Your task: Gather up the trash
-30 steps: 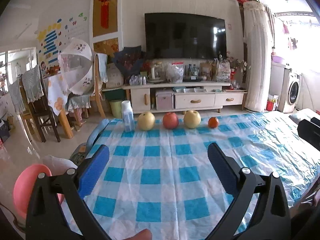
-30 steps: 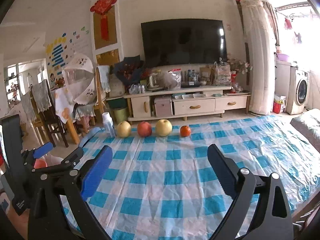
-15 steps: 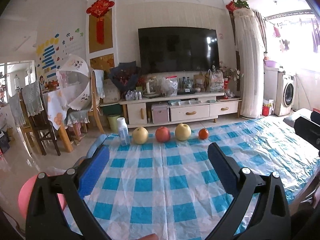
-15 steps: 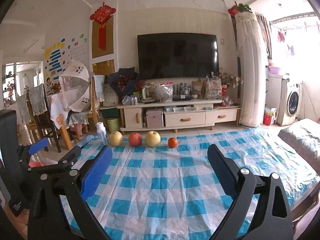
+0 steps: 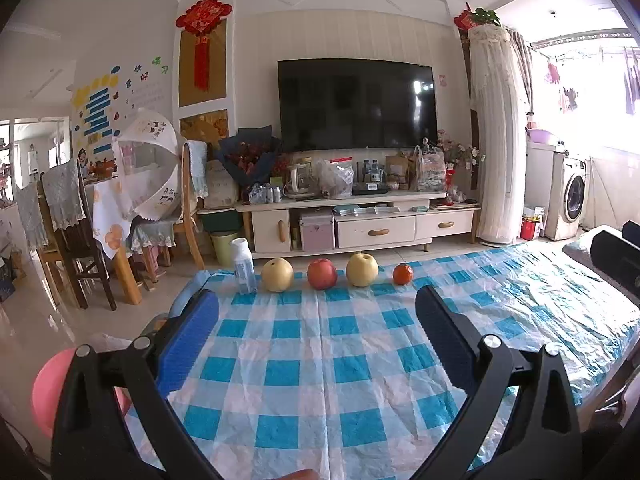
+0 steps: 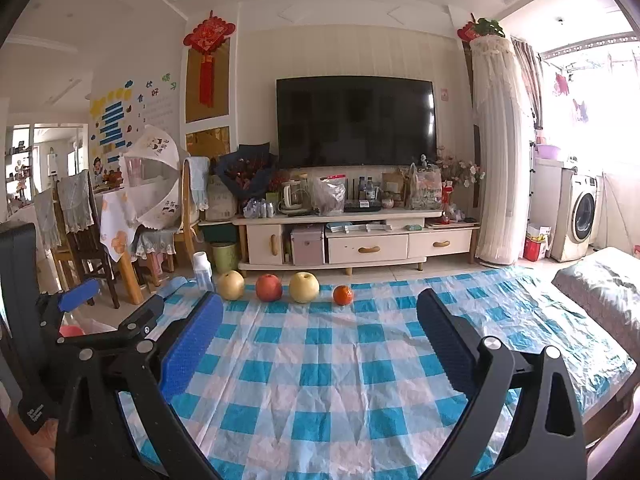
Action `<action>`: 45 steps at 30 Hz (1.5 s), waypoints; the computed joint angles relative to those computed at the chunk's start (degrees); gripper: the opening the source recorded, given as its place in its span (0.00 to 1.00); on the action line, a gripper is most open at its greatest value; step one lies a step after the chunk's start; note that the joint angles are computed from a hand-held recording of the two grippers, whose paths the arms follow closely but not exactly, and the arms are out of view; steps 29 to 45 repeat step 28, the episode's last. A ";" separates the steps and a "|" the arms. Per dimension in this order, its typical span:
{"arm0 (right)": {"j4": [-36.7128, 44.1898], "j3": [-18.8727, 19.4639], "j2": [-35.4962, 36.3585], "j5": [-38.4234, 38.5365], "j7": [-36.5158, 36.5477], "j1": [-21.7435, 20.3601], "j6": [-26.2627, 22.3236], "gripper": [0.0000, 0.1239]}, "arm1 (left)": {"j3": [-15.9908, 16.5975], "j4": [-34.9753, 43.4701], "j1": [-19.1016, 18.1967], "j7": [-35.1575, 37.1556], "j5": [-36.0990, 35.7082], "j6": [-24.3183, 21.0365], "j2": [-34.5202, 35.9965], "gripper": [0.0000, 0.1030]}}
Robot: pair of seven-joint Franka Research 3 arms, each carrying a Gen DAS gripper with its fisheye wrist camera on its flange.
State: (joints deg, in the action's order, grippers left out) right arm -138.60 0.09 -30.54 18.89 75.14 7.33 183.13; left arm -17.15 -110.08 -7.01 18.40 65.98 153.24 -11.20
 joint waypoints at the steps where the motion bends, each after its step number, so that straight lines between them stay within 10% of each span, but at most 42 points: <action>1: 0.10 0.04 0.02 0.00 0.09 -0.10 0.04 0.78 | 0.03 0.07 0.03 -0.13 -0.07 -0.03 0.11 0.96; 20: 6.58 -4.20 10.56 1.44 -3.92 4.11 -3.08 0.78 | 3.12 5.56 -2.60 5.48 -4.46 -2.10 10.38 0.96; 28: 23.68 -1.87 30.60 -4.42 5.12 -1.22 -17.76 0.78 | 6.57 15.56 -5.32 17.90 -21.58 -8.88 24.19 0.96; 45: 23.68 -1.87 30.60 -4.42 5.12 -1.22 -17.76 0.78 | 6.57 15.56 -5.32 17.90 -21.58 -8.88 24.19 0.96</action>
